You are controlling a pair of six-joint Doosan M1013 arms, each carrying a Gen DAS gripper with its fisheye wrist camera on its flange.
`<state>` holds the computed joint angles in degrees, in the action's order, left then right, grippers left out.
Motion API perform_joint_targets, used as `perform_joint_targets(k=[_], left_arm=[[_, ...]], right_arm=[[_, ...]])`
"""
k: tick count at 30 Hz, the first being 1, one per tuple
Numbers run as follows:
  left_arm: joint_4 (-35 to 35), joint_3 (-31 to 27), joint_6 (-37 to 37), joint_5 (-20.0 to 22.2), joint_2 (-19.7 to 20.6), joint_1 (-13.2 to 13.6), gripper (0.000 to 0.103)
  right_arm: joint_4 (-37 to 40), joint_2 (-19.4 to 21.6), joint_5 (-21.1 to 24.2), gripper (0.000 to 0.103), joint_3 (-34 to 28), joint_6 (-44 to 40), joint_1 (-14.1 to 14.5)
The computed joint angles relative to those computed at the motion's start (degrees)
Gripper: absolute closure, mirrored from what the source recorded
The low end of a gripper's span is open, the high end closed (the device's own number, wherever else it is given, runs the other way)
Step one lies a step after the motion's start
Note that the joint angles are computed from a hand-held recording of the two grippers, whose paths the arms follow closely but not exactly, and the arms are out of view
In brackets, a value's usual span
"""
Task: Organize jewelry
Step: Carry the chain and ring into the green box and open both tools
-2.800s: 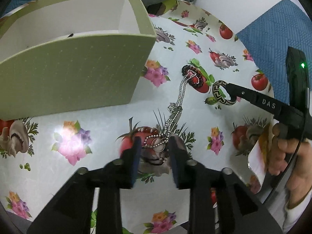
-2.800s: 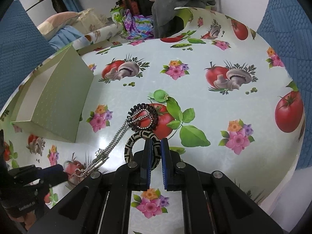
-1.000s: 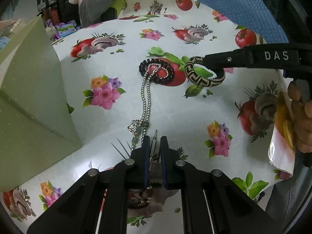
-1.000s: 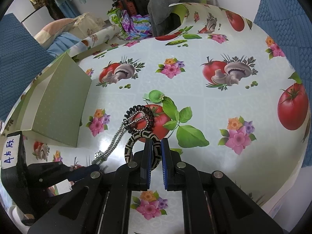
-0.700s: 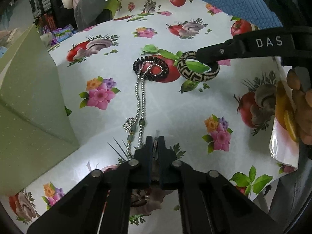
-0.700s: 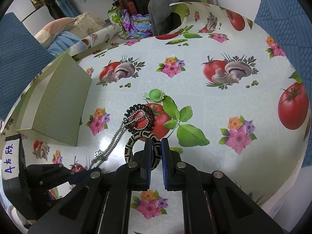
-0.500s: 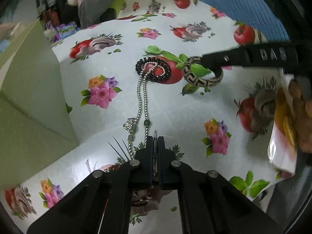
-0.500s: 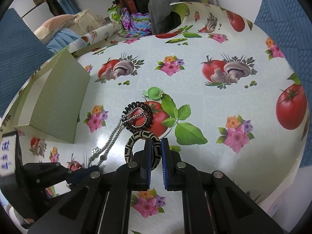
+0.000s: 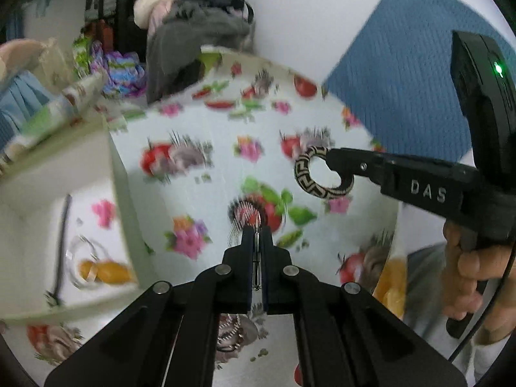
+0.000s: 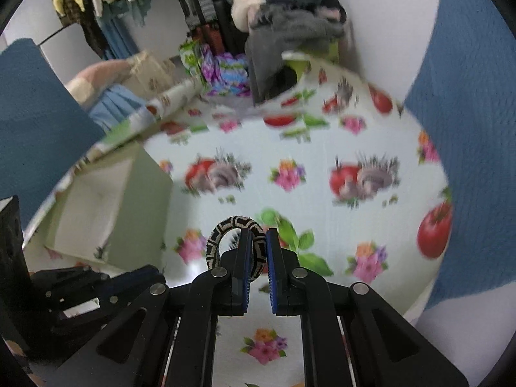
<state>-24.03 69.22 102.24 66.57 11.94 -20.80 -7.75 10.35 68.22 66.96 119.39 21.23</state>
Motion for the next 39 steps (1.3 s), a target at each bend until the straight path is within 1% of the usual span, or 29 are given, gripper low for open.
perform_joint_targets(k=[4, 8, 11, 14, 18, 22, 25, 28, 32, 34, 35, 36, 37, 38, 39], left_arm=[[0.46, -4.29, -1.69, 1.22, 0.87, 1.71, 0.1], [1.18, -7.97, -2.94, 1.77, 1.5, 4.16, 0.1], [2.43, -9.66, -3.95, 2.53, 1.89, 5.82, 0.1], [3.61, -10.01, -5.19, 3.08, 2.09, 7.75, 0.1], [4.97, -8.14, -7.26, 3.76, 1.91, 10.22, 0.1], [5.37, -4.89, -7.96, 4.18, 1.52, 11.67, 0.1], [6.07, -2.99, -8.38, 4.88, 1.6, 12.13, 0.1], [5.04, -1.47, -8.33, 5.24, 1.51, 12.78, 0.1], [5.04, -1.22, -8.37, 5.84, 1.42, 13.25, 0.1], [4.72, -1.23, -8.16, 4.96, 1.13, 13.41, 0.099], [4.92, -1.57, -8.21, 5.01, 1.23, 13.34, 0.098], [5.28, -2.0, -8.38, 5.18, 1.29, 13.22, 0.094], [5.25, -2.32, -8.45, 5.36, 1.33, 13.14, 0.088], [5.08, -2.56, -8.48, 5.35, 1.34, 13.09, 0.076], [4.91, -2.52, -8.49, 4.7, 1.05, 13.04, 0.068]], right_arm=[[-1.81, 1.74, 1.4, 0.096, -5.62, -0.91, 1.16], [-2.15, 3.99, 2.69, 0.096, -11.06, -2.33, 2.22], [-1.96, 6.01, 3.59, 0.096, -14.88, -3.26, 3.24], [-0.87, 7.58, 3.67, 0.096, -16.96, -3.94, 4.19], [1.3, 9.84, 4.33, 0.096, -18.71, -5.34, 5.62], [2.98, 11.88, 5.24, 0.096, -19.01, -6.49, 7.31], [3.18, 13.05, 5.53, 0.096, -18.48, -6.4, 8.41], [4.47, 13.5, 5.67, 0.096, -17.51, -6.09, 8.81], [6.5, 13.54, 5.36, 0.095, -16.51, -5.9, 8.91], [7.63, 13.34, 4.95, 0.092, -16.41, -5.71, 8.63], [7.76, 13.2, 4.73, 0.088, -16.55, -5.85, 8.55], [7.63, 13.16, 4.66, 0.08, -16.79, -5.93, 8.51], [7.54, 12.92, 4.22, 0.079, -16.91, -6.09, 8.44], [7.59, 12.52, 3.56, 0.079, -16.94, -6.37, 8.31], [7.53, 12.4, 3.3, 0.079, -17.16, -6.51, 8.24]])
